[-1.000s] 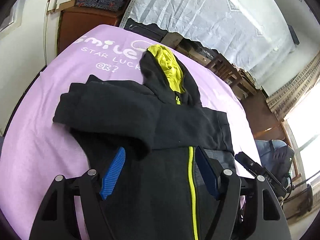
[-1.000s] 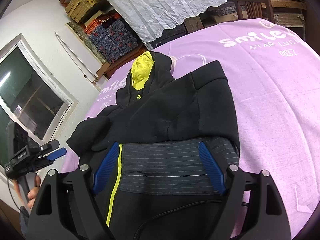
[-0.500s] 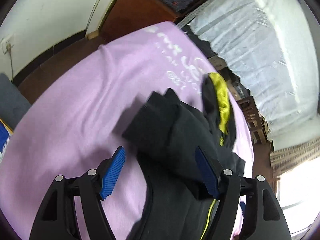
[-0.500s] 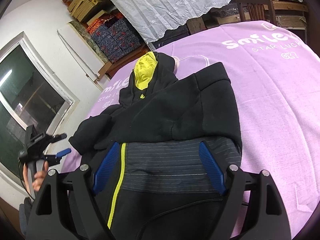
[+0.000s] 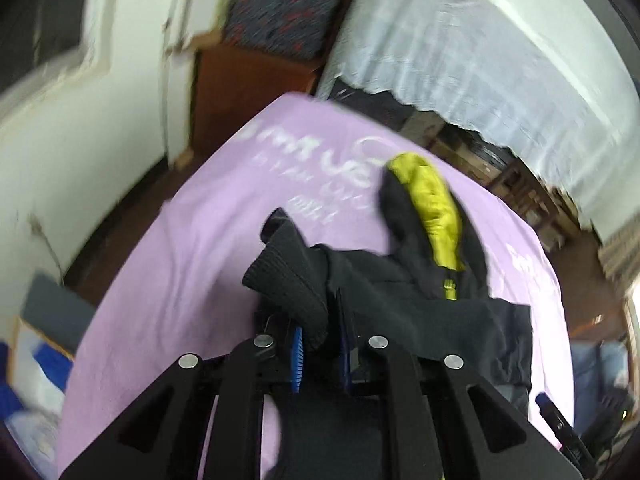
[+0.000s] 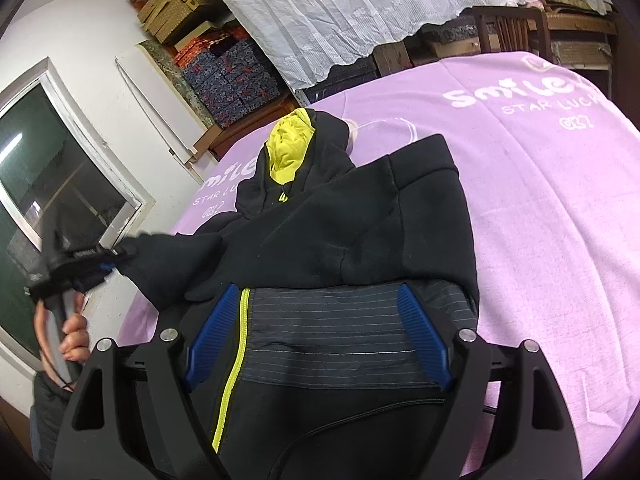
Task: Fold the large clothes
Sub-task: 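Lay the sleeve on the hoodie body and open the left gripper, then grasp the yellow-lined hood with the right gripper and lift it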
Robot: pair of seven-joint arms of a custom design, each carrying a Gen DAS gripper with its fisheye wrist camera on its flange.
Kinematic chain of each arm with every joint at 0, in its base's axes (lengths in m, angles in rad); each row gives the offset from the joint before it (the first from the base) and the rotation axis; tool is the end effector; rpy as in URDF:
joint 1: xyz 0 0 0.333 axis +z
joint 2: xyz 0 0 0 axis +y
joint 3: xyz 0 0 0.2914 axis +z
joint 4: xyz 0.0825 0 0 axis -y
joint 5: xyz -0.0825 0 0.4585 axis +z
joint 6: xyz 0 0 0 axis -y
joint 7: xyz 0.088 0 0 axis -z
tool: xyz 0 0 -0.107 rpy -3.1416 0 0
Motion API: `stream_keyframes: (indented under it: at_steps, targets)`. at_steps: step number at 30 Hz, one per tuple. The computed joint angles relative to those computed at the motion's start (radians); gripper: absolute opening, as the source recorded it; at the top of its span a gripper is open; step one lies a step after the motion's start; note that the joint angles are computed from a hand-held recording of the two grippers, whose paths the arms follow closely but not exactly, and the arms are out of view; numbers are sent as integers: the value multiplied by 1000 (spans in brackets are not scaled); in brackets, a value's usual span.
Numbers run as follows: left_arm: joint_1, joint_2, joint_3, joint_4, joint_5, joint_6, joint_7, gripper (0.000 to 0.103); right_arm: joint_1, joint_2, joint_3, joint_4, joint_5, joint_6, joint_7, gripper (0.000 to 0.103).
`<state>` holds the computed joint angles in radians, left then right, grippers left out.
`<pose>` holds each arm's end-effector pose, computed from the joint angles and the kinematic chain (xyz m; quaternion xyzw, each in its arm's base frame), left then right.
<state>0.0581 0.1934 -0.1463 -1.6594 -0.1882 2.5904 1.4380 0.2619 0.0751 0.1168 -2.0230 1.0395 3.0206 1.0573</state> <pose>0.7350 -0.0537 0.5357 -0.7136 0.5951 -0.3350 0.1562 0.6390 0.1840 0.4315 -0.5930 0.6511 -0.1078 0.4614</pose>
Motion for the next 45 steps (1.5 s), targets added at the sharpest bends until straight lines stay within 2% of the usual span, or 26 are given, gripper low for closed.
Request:
stream_keyframes:
  at_steps: [4, 7, 9, 10, 11, 12, 16, 19, 24, 27, 29, 31, 34, 38, 41, 42, 43, 44, 45]
  targets:
    - [-48, 8, -46, 51, 15, 0, 89, 14, -6, -4, 1, 1, 49, 3, -28, 79]
    - [-102, 74, -90, 145, 19, -34, 175, 14, -9, -10, -5, -3, 83, 19, -32, 79]
    - [-150, 131, -100, 214, 68, -85, 191, 32, -20, -14, -8, 0, 161, 18, -69, 79]
    - [-173, 145, -96, 226, 104, -101, 185, 60, -23, -14, -11, 1, 186, 14, -79, 79]
    - [-192, 148, -88, 222, 139, -93, 167, 75, -27, -13, -16, 2, 207, 7, -82, 79]
    - [-202, 130, -81, 183, 165, -58, 155, 76, -31, -12, -20, 5, 232, -6, -90, 79]
    - [-157, 73, -80, 92, 107, -26, 167, 76, -56, -6, -35, 24, 378, -122, -167, 79]
    - [-107, 21, -54, 16, 46, 0, 147, 76, -64, 0, -43, 32, 426, -200, -187, 79]
    - [-70, -34, 31, -107, 178, 53, -17, 75, -64, 14, -44, 40, 399, -251, -159, 79]
    - [-41, -52, 50, -158, 226, 62, -65, 75, -59, 40, -40, 57, 320, -274, -93, 73]
    - [-23, -68, 54, -195, 240, 77, -61, 74, -58, 58, -33, 72, 271, -291, -69, 66]
    - [-12, -76, 55, -215, 260, 79, -44, 74, -47, 73, -27, 83, 183, -273, -26, 60]
    - [-7, -65, 56, -217, 305, 66, -11, 74, -45, 99, -19, 106, 97, -273, 25, 58]
    - [-40, -10, 64, -163, 465, 52, -65, 75, -40, 137, -10, 150, -27, -261, 99, 57]
    - [-77, 56, 83, -80, 604, 27, -162, 75, -16, 162, -16, 173, -188, -227, 188, 56]
    - [-86, 80, 90, -50, 636, 14, -190, 74, 4, 169, -30, 177, -285, -213, 246, 46]
    - [-84, 92, 87, -35, 635, 10, -194, 66, 7, 176, -32, 185, -316, -221, 249, 30]
    - [-69, 99, 72, -29, 597, 11, -161, 45, -25, 176, 1, 189, -278, -238, 204, 24]
    - [-35, 95, 37, -34, 499, 7, -75, 33, -39, 170, 16, 185, -248, -242, 175, 20]
